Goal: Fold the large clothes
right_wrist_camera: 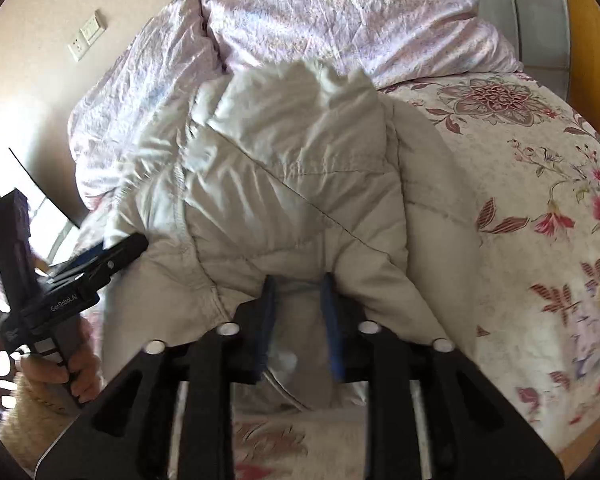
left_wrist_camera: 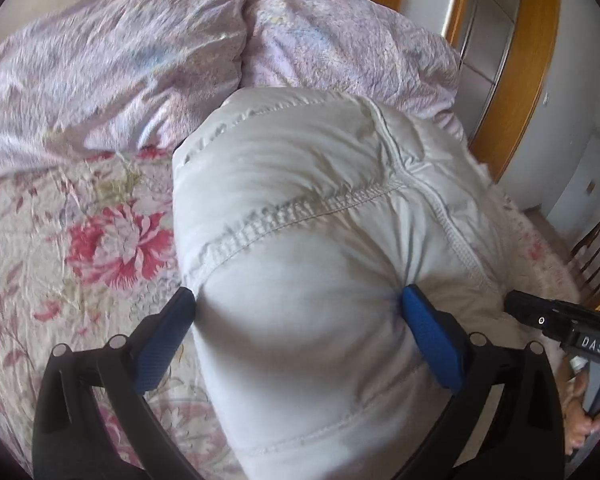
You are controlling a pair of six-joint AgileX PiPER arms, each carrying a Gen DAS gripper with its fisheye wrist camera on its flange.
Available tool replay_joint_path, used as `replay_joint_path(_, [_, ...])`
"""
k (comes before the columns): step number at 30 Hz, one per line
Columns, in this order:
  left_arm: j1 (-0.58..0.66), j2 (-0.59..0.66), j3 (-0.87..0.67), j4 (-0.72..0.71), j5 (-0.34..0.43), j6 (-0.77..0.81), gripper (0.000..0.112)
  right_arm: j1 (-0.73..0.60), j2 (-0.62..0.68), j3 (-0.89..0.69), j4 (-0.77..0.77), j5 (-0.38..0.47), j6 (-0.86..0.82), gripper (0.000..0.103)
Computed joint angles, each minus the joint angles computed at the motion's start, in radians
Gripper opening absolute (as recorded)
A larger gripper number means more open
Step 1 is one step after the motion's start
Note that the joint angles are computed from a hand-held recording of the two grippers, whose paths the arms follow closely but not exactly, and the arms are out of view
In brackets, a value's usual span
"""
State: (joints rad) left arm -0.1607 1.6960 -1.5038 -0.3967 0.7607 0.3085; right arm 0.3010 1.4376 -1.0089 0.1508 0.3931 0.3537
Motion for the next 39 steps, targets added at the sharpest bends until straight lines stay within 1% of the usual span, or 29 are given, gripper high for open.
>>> replay_joint_path(1, [0.023, -0.006, -0.003, -0.031, 0.016, 0.018, 0.101, -0.018, -0.023, 0.012, 0.06, -0.003, -0.062, 0.07])
replay_joint_path(2, [0.042, -0.013, -0.003, -0.044, 0.022, 0.026, 0.101, -0.04, -0.06, 0.019, 0.08, -0.009, -0.088, 0.087])
replay_joint_path(3, [0.067, -0.017, -0.006, -0.071, 0.032, 0.046, 0.101, -0.051, -0.082, 0.023, 0.069, -0.015, -0.086, 0.102])
replay_joint_path(4, [0.09, -0.015, -0.017, -0.092, 0.05, 0.059, 0.101, -0.07, -0.091, 0.014, 0.07, -0.005, -0.1, 0.102])
replay_joint_path(5, [0.106, -0.008, -0.03, -0.104, 0.066, 0.064, 0.101, -0.09, -0.09, -0.005, 0.082, 0.023, -0.118, 0.102])
replay_joint_path(6, [0.131, 0.006, -0.05, -0.134, 0.097, 0.079, 0.101, -0.121, -0.079, -0.031, 0.125, 0.061, -0.162, 0.102])
replay_joint_path(7, [0.151, 0.021, -0.071, -0.161, 0.129, 0.089, 0.101, -0.16, -0.057, -0.06, 0.201, 0.106, -0.239, 0.102])
replay_joint_path(10, [0.204, 0.076, -0.136, -0.231, 0.227, 0.101, 0.101, -0.233, 0.027, -0.143, 0.283, 0.224, -0.318, 0.102])
replay_joint_path(12, [0.228, 0.103, -0.159, -0.27, 0.279, 0.108, 0.101, -0.3, 0.1, -0.195, 0.412, 0.3, -0.417, 0.102])
replay_joint_path(15, [0.242, 0.128, -0.169, -0.309, 0.327, 0.117, 0.101, -0.396, 0.213, -0.247, 0.632, 0.418, -0.555, 0.102])
replay_joint_path(20, [0.24, 0.157, -0.172, -0.364, 0.376, 0.14, 0.101, -0.449, 0.382, -0.353, 0.77, 0.57, -0.624, 0.102])
replay_joint_path(22, [0.239, 0.172, -0.183, -0.379, 0.396, 0.141, 0.101, -0.454, 0.436, -0.397, 0.789, 0.616, -0.629, 0.102])
replay_joint_path(26, [0.242, 0.197, -0.19, -0.412, 0.422, 0.149, 0.101, -0.445, 0.481, -0.459, 0.783, 0.668, -0.613, 0.102])
replay_joint_path(29, [0.25, 0.211, -0.19, -0.435, 0.44, 0.153, 0.101, -0.43, 0.523, -0.525, 0.801, 0.742, -0.646, 0.102])
replay_joint_path(31, [0.255, 0.217, -0.189, -0.448, 0.448, 0.158, 0.101, -0.404, 0.525, -0.551, 0.77, 0.747, -0.647, 0.102])
replay_joint_path(35, [0.254, 0.214, -0.183, -0.45, 0.444, 0.171, 0.101, -0.401, 0.545, -0.573, 0.772, 0.756, -0.646, 0.102])
replay_joint_path(39, [0.244, 0.208, -0.179, -0.443, 0.436, 0.165, 0.101, -0.384, 0.558, -0.597, 0.751, 0.733, -0.618, 0.102])
